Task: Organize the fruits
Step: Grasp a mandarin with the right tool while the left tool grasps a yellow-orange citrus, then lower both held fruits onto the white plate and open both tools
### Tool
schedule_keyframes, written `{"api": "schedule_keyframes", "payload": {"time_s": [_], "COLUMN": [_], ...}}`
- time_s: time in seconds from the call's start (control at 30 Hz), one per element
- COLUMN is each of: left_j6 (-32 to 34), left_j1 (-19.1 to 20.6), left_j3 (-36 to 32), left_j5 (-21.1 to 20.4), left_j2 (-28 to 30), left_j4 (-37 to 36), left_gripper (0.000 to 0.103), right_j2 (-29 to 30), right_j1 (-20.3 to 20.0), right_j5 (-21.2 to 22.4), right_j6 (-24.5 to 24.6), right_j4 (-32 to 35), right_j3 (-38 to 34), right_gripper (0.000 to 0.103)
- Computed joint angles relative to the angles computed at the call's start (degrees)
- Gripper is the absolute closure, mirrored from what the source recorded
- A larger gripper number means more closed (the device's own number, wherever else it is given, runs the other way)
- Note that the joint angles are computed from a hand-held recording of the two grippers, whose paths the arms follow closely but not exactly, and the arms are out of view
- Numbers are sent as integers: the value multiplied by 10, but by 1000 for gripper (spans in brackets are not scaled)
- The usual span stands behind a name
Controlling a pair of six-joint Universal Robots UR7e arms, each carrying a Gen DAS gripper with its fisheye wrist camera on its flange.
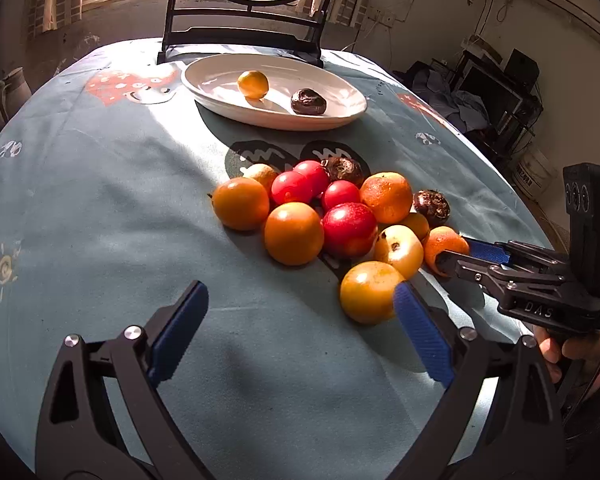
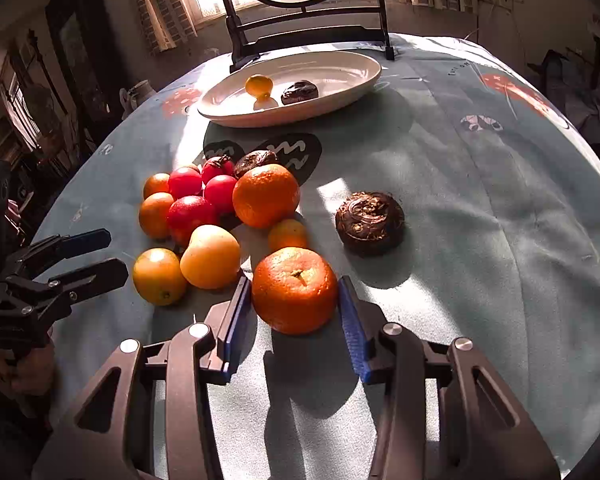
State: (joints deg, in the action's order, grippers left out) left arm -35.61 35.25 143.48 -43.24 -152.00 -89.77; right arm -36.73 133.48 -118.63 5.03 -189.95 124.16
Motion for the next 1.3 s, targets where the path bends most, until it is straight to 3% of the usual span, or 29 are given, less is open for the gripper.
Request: {"api": "schedule_keyframes", "payload": {"time_s": [0.17, 0.23, 0.27, 0.4, 0.53, 0.7, 0.77, 0.8, 1.03, 1.17, 1.3], "left_j6": [-58, -65, -64, -9, 11, 16, 14, 22, 40, 133, 238], "left_j1": [-73, -83, -81, -27, -7, 3, 1, 2, 9, 64, 139], "left_j3": [-4, -1, 2, 16, 22, 23, 23, 24, 8, -23, -62], "left_j5": [10, 4, 2, -22, -25, -18, -18, -26, -46, -58, -39], "left_j2": [-21, -14, -3, 60, 99, 121, 117, 110, 71, 121, 243], "left_j4": [99, 110, 106, 18, -25, -48, -44, -52, -55, -189, -371], "left_gripper": [9, 15, 18, 46, 47, 49, 52, 59, 59, 59, 59], "right_j2": [-14, -18, -20, -21, -19, -24, -26, -25, -36, -51, -29], "right_j1": [-17, -16, -14, -7, 2, -10, -14, -15, -13, -16, -18], "right_j5": [48, 57, 61, 58, 46, 67, 73, 75, 89, 122, 105], "right_j6": [-3, -15, -21, -37, -55, -53, -50, -50, -61, -74, -98], "right_j4": [-19, -29, -35, -62, -89, -83, -84, -85, -62, -64, -71], "right_j3": [19, 27, 31, 48, 58, 61, 62, 62, 53, 24, -45], "right_gripper": [59, 59, 59, 59, 59, 59, 59, 59, 59, 59, 59]}}
